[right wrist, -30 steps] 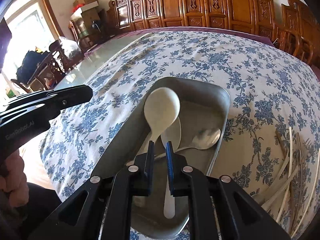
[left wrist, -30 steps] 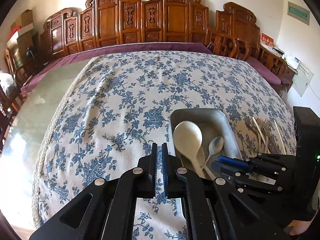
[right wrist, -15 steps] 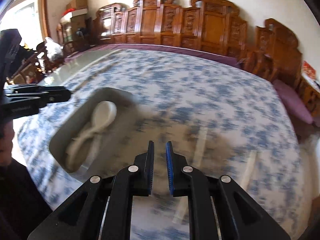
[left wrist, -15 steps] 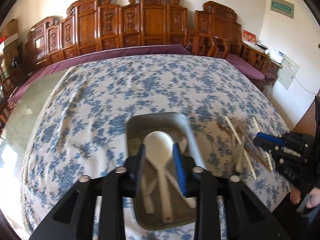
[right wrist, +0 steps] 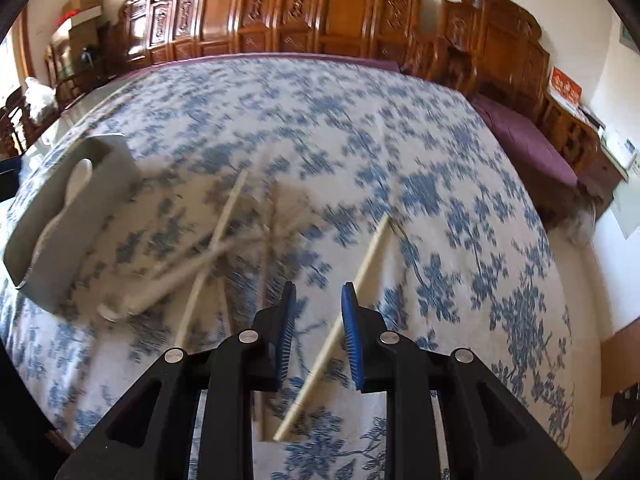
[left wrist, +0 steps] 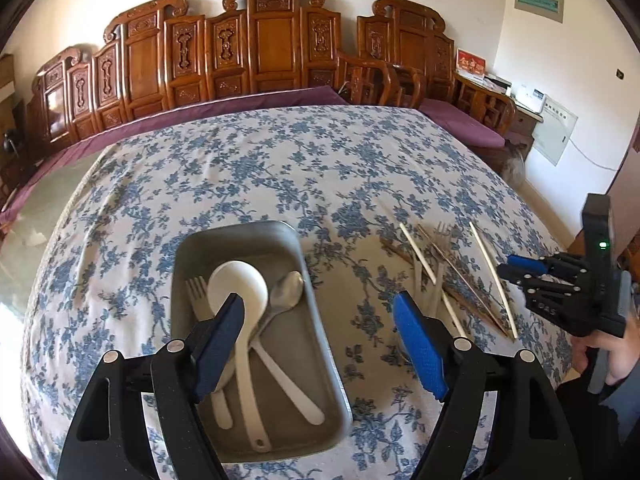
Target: Organize utensils
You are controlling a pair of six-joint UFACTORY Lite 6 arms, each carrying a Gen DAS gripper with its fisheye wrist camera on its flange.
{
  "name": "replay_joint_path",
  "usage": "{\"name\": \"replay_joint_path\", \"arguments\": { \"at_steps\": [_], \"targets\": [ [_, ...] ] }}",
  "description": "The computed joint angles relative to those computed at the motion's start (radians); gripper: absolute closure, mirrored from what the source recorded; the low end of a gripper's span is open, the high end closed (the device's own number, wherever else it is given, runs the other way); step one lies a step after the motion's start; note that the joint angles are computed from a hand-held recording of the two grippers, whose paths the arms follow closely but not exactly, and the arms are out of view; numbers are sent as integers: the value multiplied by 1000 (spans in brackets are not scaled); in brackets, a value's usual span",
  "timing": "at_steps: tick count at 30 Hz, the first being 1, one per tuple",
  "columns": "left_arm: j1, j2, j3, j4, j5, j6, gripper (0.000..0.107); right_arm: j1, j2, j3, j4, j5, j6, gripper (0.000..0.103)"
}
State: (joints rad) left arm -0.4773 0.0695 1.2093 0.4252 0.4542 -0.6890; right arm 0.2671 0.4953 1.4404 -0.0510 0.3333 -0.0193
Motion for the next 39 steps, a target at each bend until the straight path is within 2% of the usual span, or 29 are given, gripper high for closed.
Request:
{"name": "replay_joint_path", "arguments": {
  "at_steps": [4, 11, 12, 15, 16, 20, 22, 24, 28, 31, 35, 39],
  "targets": [
    [-31, 7, -7, 38, 3, -37, 33, -40, 49, 16, 102, 26, -37, 77],
    [-79, 43, 15, 96, 26, -98, 33, -46, 71, 29, 44, 24, 17, 79],
    [-90, 51, 20, 108, 31, -114, 33, -52, 71, 30, 75, 25, -12, 80],
    [-117, 77, 43, 120, 46, -137, 33, -75, 72, 35, 99, 31, -37, 96],
    [-129, 88, 54, 118, 55, -141, 33, -89, 73, 37, 156, 34, -84, 97],
    [-181, 115, 85, 144, 75, -185, 33, -123, 74, 36, 205, 23, -140, 97],
    [-208, 148, 113, 140, 78, -203, 33, -126, 67, 30, 161, 9, -103, 97],
    [-224, 197, 155, 100, 75, -186, 34, -136, 58, 23, 196, 1, -132, 97],
    [-258, 323, 291, 67, 100, -148, 44, -159, 49, 19, 304, -5, -218, 97],
    [-257, 426, 420, -29, 111, -61, 53, -179, 43, 18, 390, -5, -290, 97],
    [-246, 586, 618, -155, 148, 45, 65, -200, 34, 13, 486, -3, -375, 97],
    [-237, 790, 883, -274, 226, 143, 80, -232, 26, 5, 595, 4, -468, 97]
  ]
}}
